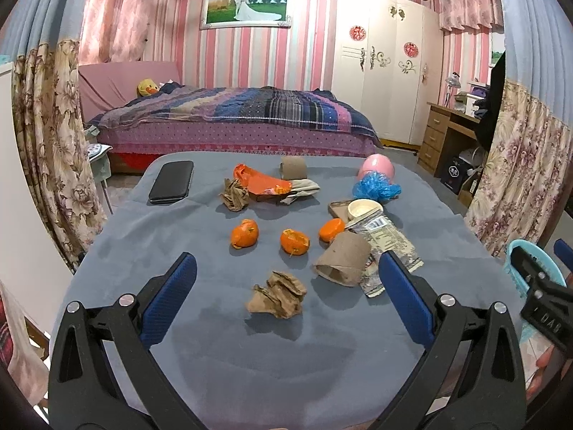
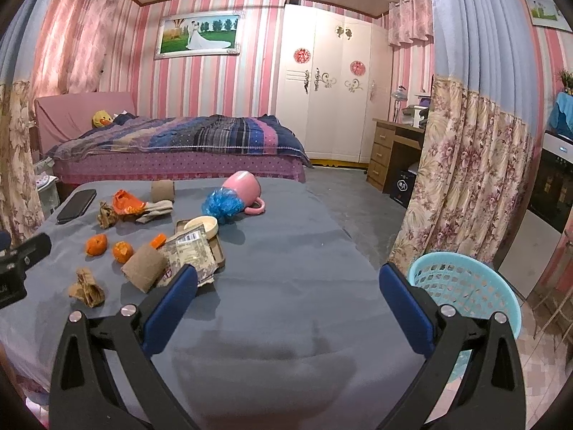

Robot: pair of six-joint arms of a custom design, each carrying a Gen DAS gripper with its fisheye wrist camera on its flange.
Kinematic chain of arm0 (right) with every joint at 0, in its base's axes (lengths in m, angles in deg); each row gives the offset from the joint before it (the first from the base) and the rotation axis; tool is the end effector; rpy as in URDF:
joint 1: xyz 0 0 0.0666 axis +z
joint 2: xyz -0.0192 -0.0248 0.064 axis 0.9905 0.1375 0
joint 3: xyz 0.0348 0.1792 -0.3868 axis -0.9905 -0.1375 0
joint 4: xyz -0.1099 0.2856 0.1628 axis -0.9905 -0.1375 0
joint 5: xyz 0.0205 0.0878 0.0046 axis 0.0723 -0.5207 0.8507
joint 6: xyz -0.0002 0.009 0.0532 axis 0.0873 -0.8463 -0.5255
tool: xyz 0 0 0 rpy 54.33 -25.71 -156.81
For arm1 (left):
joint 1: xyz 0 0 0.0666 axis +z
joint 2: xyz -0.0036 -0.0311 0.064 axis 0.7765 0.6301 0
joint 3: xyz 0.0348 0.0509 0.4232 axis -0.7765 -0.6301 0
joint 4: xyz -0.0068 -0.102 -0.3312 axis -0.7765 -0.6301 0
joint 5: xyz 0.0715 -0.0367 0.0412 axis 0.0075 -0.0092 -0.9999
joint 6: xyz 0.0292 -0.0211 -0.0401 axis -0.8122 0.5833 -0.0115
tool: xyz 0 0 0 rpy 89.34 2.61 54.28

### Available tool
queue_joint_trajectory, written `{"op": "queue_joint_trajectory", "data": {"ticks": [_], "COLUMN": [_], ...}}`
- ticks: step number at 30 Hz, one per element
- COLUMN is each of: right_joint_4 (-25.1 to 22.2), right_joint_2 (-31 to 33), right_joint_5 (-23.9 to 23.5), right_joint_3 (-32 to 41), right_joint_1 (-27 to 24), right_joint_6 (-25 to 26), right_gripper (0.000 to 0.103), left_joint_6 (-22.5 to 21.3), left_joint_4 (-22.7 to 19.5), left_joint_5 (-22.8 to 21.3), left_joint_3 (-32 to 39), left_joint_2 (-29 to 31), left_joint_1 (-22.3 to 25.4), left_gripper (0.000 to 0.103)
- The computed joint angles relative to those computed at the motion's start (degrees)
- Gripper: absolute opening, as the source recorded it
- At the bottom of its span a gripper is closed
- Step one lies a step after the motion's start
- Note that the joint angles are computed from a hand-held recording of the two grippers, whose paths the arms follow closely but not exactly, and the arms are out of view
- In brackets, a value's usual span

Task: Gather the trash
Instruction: 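Grasp the crumpled brown paper with the left tool while the right tool grasps the cardboard tube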

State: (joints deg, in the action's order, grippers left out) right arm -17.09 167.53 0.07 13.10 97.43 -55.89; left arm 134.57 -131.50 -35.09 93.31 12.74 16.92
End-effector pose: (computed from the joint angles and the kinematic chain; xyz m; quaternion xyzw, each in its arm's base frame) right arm 0.5271 0.1450 0.4839 -0.1516 0.8211 0.0637 0.5466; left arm 0.4284 -0.2567 0.4924 -0.2399 0.8293 0.1042 0.4938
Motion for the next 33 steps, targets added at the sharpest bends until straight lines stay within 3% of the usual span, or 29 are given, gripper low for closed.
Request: {"op": "queue_joint_trajectory", "data": {"ticks": [4, 10, 15, 20, 26, 29, 33], "right_joint_4": [-1.3, -6.5, -10.2, -12.4, -12.7, -15.8, -15.9], "right_joint_2": [1.7, 6.7, 11.9, 15.5, 16.8, 18.0, 18.2], "right_joint_5": [-0.7, 1.3, 1.3, 5.5, 3.7, 0.7, 1.1], "right_joint_3": [3.2, 12.3, 19.6, 21.8, 21.9, 23.8, 23.9], "right_joint_1": [0.0, 2.3, 3.5, 4.2, 2.3, 0.9, 0.8], "right_joint_6": [-0.8, 3.2, 1.8, 3.1, 2.7, -0.1, -0.3], "right_gripper": [0.099, 0.099, 0.099, 0.099, 0.099, 0.099, 0.099], "left_joint_6": [0.3, 0.7, 2.2, 2.7, 0.1, -1.5, -2.3], "left_joint_4": [-0.8, -2.3, -4.1, -0.2, 7.4, 8.5, 8.6], "left_joint_5": [0.6, 1.7, 4.6, 9.8, 14.1, 16.2, 19.5], "left_joint_3": [-1.2, -4.7, -8.3, -11.5, -11.0, -8.9, -6.7], "left_joint_2": [-1.2, -3.5, -4.6, -4.4, -1.9, 0.4, 3.1], "left_joint_1": [1.7, 5.4, 8.5, 9.9, 9.5, 9.3, 10.0], "left_gripper": [0.098, 0.098, 0.098, 0.098, 0.098, 0.098, 0.097]}}
